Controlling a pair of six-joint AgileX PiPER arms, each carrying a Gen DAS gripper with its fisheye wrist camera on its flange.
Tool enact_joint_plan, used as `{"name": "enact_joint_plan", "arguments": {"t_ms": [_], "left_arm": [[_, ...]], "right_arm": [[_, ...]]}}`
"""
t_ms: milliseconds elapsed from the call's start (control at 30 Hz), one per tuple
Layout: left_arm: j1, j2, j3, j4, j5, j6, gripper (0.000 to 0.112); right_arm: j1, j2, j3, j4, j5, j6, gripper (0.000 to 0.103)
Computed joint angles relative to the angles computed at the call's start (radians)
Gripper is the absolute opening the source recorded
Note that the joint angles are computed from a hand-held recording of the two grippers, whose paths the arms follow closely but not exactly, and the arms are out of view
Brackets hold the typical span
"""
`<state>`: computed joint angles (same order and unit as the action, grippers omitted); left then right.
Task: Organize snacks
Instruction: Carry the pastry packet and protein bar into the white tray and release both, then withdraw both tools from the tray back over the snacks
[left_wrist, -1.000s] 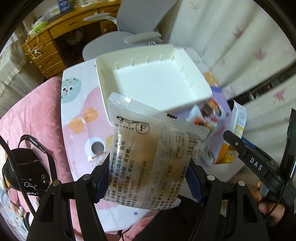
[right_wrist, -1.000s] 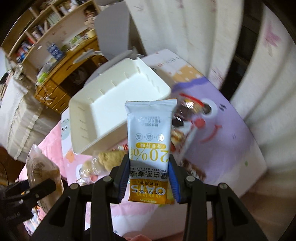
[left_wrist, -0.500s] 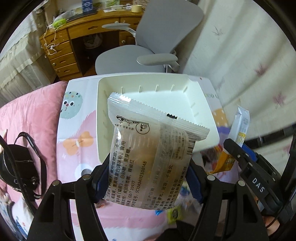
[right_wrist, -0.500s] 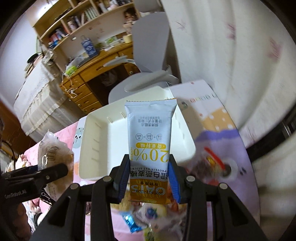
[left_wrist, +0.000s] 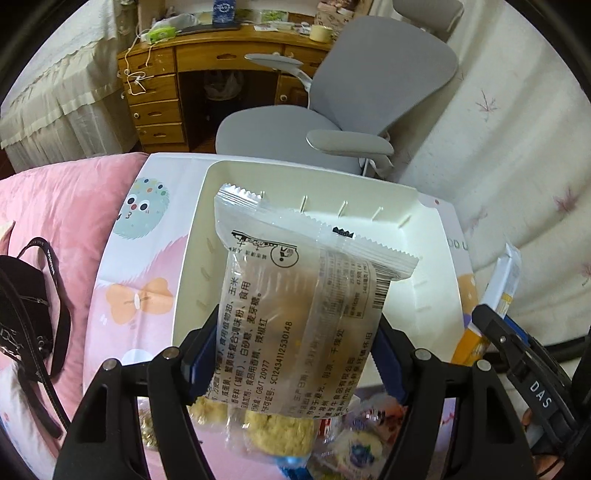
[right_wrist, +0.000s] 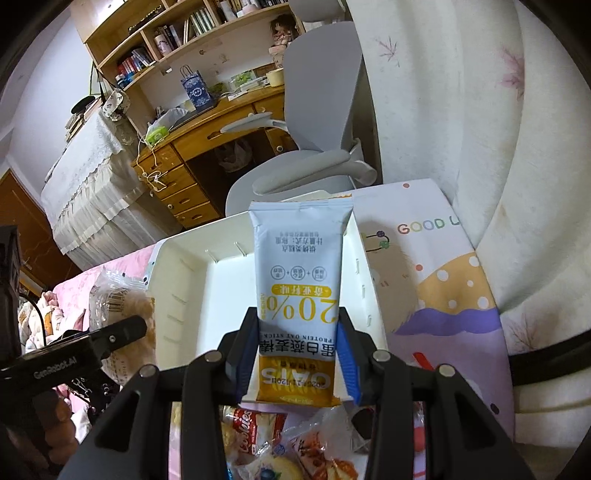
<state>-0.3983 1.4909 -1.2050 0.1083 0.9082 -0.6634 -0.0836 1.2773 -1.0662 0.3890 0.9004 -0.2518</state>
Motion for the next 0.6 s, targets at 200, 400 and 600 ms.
{"name": "enact_joint_plan", "arguments": {"t_ms": [200,400,600], "left_arm": [[-0.061,-0.026,0.010,0.162,-0.019,-0.155,0.085],[-0.078,-0.065,0.016,0.171,0.014,-0.144,0.086],[-0.092,-0.118,0.029,0.159,0.068,-0.137,0.086]], "right_arm": [[-0.027,0.071,-0.033,0.041,0.044,-0.061,0.049],[-0.038,0.076,-0.026,0.060,0.060,-0.055,0.060],[-0.038,0.028,-0.015,0.067,0.084,-0.053,0.060]]}}
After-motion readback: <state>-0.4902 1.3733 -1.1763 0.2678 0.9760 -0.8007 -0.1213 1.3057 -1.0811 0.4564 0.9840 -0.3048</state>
